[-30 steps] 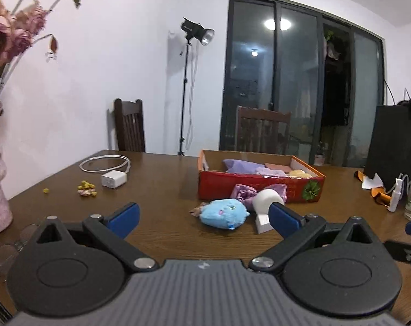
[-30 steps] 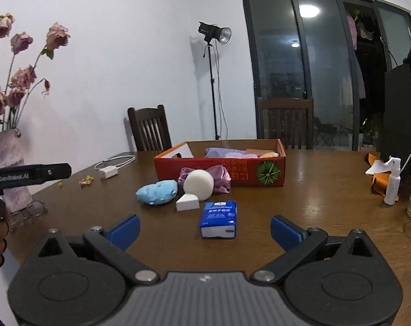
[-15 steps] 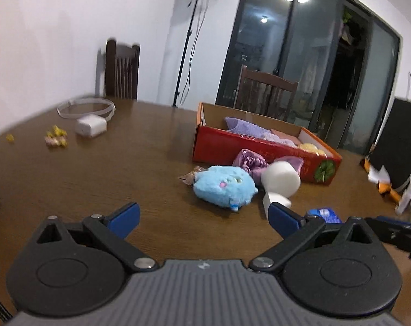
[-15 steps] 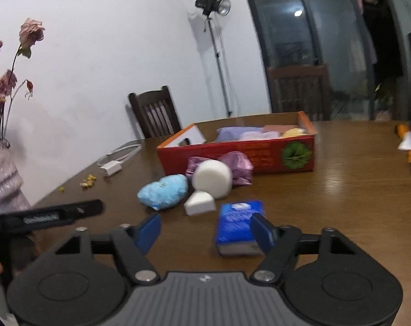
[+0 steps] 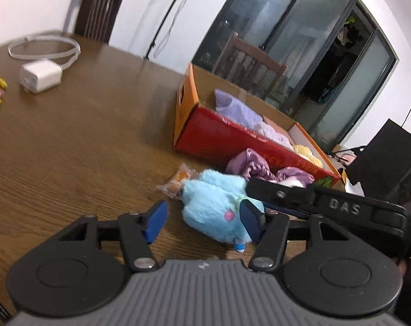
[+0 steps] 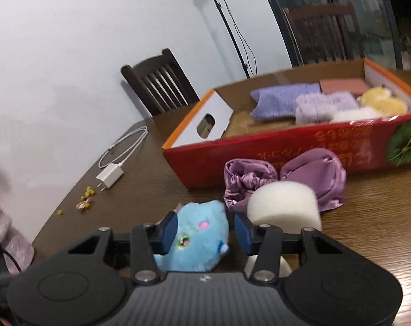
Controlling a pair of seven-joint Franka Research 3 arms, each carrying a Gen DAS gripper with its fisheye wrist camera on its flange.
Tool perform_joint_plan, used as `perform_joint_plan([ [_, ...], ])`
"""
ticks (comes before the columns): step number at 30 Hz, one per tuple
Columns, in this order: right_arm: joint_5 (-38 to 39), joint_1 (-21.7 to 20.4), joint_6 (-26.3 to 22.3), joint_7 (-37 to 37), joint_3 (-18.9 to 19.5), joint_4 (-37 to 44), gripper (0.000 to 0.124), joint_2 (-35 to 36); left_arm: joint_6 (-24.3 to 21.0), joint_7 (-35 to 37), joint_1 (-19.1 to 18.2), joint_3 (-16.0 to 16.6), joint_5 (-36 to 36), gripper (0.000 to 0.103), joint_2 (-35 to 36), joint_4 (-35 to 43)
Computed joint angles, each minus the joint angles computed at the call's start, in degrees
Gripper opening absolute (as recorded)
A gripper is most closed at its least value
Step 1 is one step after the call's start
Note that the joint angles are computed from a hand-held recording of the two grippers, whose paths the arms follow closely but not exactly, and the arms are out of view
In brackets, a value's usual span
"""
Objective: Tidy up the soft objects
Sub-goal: 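Move both tools back toward the light-blue plush on the table, then grasp the light-blue plush with both grippers and lift it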
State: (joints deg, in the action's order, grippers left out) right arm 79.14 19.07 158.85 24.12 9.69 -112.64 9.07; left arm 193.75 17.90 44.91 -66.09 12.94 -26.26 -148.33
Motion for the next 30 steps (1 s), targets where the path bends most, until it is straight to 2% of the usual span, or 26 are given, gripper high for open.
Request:
perform_joint_plan([
  [4, -2.72, -0.04, -1.17, 3.46, 0.19, 1.67, 0.046, 2.24, 3.16, 1.59, 0.45, -0.36, -0.44, 0.052, 4.69, -0.09],
  [6, -3.74, -0.46, -2.65, 5.37, 0.29, 2.48, 0.045, 3.26, 6.59, 3.09, 1.05, -0.94, -1.55, 0.044, 7.06, -0.57],
  [8, -3.03, -1.06, -3.55, 5.43, 0.63, 2.42, 0.04, 3.17, 6.27, 3.41, -1.23, 0.55, -3.35, 0.044, 6.68, -1.07],
  [11, 2.28, -2.44, -6.53, 0.96, 0.65, -0.34, 0.037, -0.15, 9.4, 3.67, -6.82, 4.24, -6.05, 0.044, 3.38, -3.7],
  [15, 9.57, -3.05, -12.19, -5.63, -2.27, -9.91, 0.036, -10.19, 11.05, 3.06, -18.52, 12.1, -7.32, 0.044, 1.44, -6.78],
  [17, 10.1, -2.59, -13.12, -6.52, -4.08, -15.54, 0.036, -15.33, 10.58, 3.0, -24.63, 15.63, -7.0, 0.044, 1.16, -8.11],
  [21, 7.38, -2.05, -14.19, -3.37, -7.21, -26.02, 0.036, -23.74, 9.39, 5.08, -28.68, 14.91, -8.93, 0.044, 2.74, -8.56],
  [24, 4.96, -1.85, -14.87, -0.98, -8.86, -30.91, 0.035, -27.5, 5.75, 5.78, -27.71, 10.77, -13.82, 0.045, 1.13, -8.51],
  [26, 3.16, -1.82, -16.59, -0.68, -9.92, -33.37, 0.037, -30.14, 1.17, 4.5, -26.17, 8.05, -15.19, 0.046, -4.13, -8.99],
  [27, 2.38, -1.8, -16.61, -1.2, -10.13, -34.86, 0.041, -32.07, 0.8, 3.22, -26.57, 8.04, -15.24, 0.048, -6.03, -9.94],
  [30, 3.72, -1.52, -16.28, -5.23, -11.67, -37.11, 0.047, -35.33, 0.91, -0.42, -30.55, 11.43, -15.07, 0.053, -9.92, -13.47],
])
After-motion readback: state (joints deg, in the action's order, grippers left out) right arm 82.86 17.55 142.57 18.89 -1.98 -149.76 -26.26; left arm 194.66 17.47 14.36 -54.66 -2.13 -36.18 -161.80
